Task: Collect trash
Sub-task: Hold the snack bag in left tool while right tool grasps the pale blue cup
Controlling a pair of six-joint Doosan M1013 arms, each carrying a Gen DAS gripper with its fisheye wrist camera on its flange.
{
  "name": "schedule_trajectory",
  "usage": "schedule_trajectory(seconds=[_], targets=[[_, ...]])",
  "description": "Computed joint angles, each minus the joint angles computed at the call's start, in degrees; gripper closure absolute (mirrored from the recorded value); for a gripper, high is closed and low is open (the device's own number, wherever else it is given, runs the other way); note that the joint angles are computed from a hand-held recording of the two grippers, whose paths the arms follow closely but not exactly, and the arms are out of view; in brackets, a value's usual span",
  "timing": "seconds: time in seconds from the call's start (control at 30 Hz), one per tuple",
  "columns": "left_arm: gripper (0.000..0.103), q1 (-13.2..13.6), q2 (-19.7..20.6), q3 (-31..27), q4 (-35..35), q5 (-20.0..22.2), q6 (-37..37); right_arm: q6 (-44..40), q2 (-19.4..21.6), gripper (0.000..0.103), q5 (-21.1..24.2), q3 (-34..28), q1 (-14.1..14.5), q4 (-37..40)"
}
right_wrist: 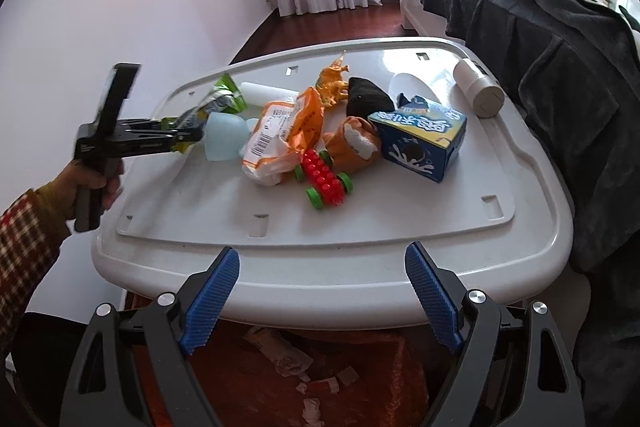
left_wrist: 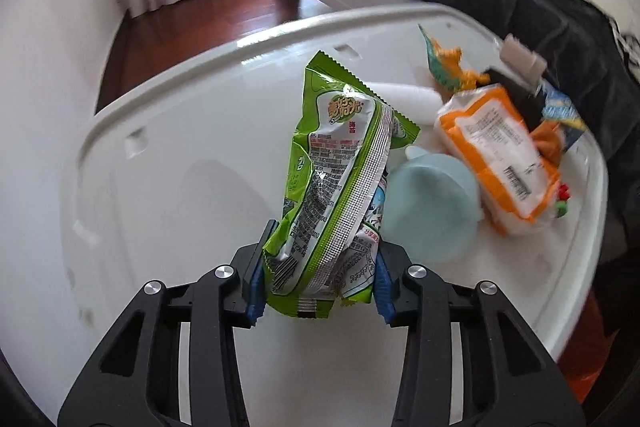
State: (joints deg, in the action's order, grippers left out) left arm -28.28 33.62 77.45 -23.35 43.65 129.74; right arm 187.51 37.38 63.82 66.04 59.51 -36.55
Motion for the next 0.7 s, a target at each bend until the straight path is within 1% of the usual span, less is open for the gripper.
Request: schedule_trajectory(seconds=[0.07,0.1,0.17,0.23,0.3,0.4,0.5,0.57,0.63,0.7], targets=[[0.062,-0.2,-2.3,2.4,2.1,-3.0,-3.4,-1.2,0.4,0.02,0.4,-1.1,-0.3,-0.5],[0.062,-0.2,-3.3,3.6,2.4,-4.1,-4.8,-2.7,1.1,0.02,1.2,-2.4,-0.7,-1.0],[0.062,-0.3,-6.1,6.6,3.8,-6.9,-8.5,-4.9,2.1,0.02,1.2,-4.2,-1.2,-1.2],[0.062,-0.1,-9.0,9.5,2.1,-8.7,-10.1,-8.3,3.9,0.02,0.9,-7.4,-2.1,-1.5],[0.062,-0.6,-11.4,11.8,2.0,-10.9,-12.2,-12.3,6.7,0.02,1.3,-11.9,-3.0,-1.7],[0.062,-0.9,-15.0,15.6,-0.3,-14.2,-12.8,-18.0,11.1,0.024,1.8,-19.3,-4.2,-1.2],[0.062,-1.1,-17.9,19.0,-2.2,-17.3,-13.7,-22.5,15.5,0.024,3.7,-26.7,-5.2,-0.4],[0.062,-1.0,-18.8,20.3,-3.3,-18.0,-14.2,-25.5,18.3,0.025,6.5,-31.6,-5.7,0.6],[0.062,-0.9,-19.3,21.2,-4.3,-18.2,-14.1,-29.2,21.6,0.029,10.3,-37.2,-6.2,1.9],[0.062,-0.6,-19.7,21.8,-5.5,-18.3,-13.4,-32.8,24.9,0.033,15.2,-43.1,-6.6,2.9]])
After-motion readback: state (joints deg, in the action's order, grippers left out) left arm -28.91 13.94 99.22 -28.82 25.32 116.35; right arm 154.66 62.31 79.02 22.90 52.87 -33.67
